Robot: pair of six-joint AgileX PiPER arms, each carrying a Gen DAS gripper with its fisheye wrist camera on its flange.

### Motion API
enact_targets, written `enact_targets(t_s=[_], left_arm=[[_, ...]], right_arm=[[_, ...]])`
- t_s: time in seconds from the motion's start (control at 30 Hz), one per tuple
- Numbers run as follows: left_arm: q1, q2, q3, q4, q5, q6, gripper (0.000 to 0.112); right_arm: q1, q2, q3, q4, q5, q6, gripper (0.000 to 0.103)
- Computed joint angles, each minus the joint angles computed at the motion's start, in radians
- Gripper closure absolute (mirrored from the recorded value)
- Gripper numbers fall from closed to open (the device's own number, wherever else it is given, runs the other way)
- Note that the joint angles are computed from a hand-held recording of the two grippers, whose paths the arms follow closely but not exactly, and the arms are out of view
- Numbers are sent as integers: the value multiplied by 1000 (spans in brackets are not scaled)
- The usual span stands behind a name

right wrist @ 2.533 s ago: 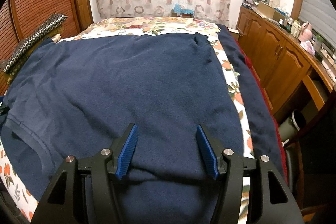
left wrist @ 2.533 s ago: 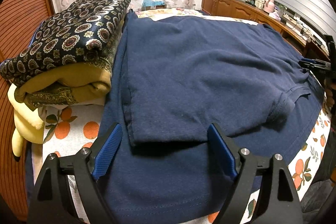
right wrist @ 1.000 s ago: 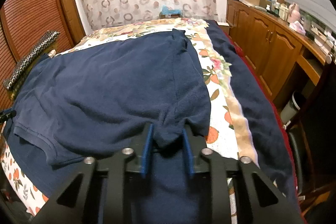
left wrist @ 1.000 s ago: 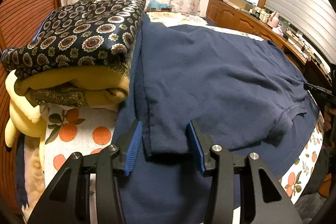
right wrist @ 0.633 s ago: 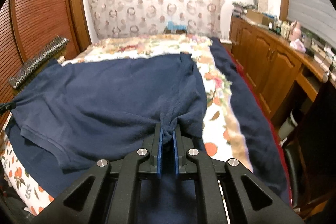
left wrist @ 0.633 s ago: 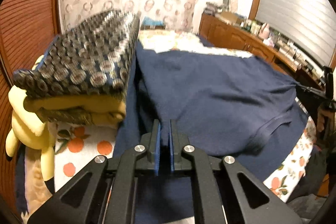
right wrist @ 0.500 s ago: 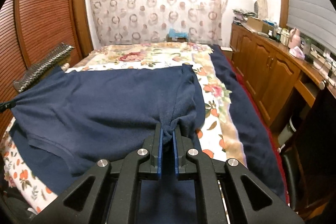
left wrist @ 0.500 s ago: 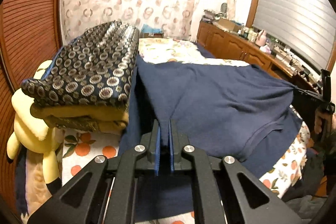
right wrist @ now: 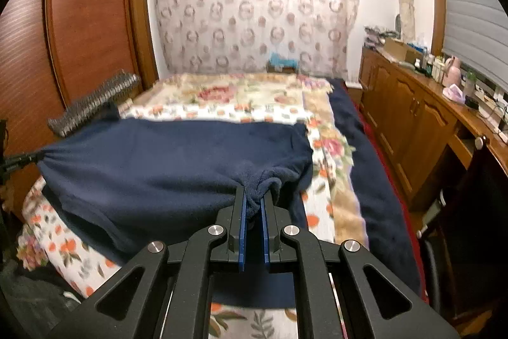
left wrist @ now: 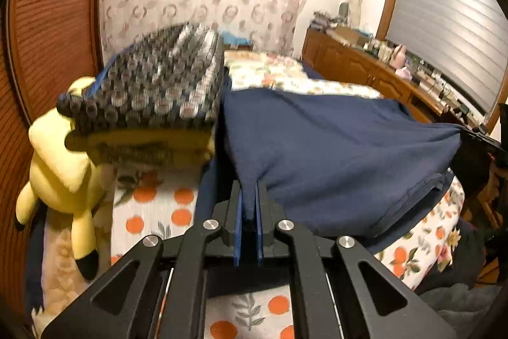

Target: Fold small clothes

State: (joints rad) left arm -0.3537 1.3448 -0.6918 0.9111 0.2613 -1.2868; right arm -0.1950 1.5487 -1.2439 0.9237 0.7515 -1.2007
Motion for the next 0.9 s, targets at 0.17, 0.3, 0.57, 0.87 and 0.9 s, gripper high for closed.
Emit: enact_targets(t_s=[0.17,0.3,0.57,0.87,0.9], left_arm=[[-8,58,-2,-32,20,12,94],[-42,73,-4,54,68,-77,69],[-48,102,-2,50,89,-85,52],[-43,152,-7,58,101,-112,51],[-49,155,-5,86,106,-139,51]], right_arm=[[38,70,7,-81,-43,50,96],[71,86,10,-139,-108,96,86],[148,28,55,-182,-214,172,52],[251,71,105,-110,-246,102,45],[266,83,103,-109,-248,102,45]])
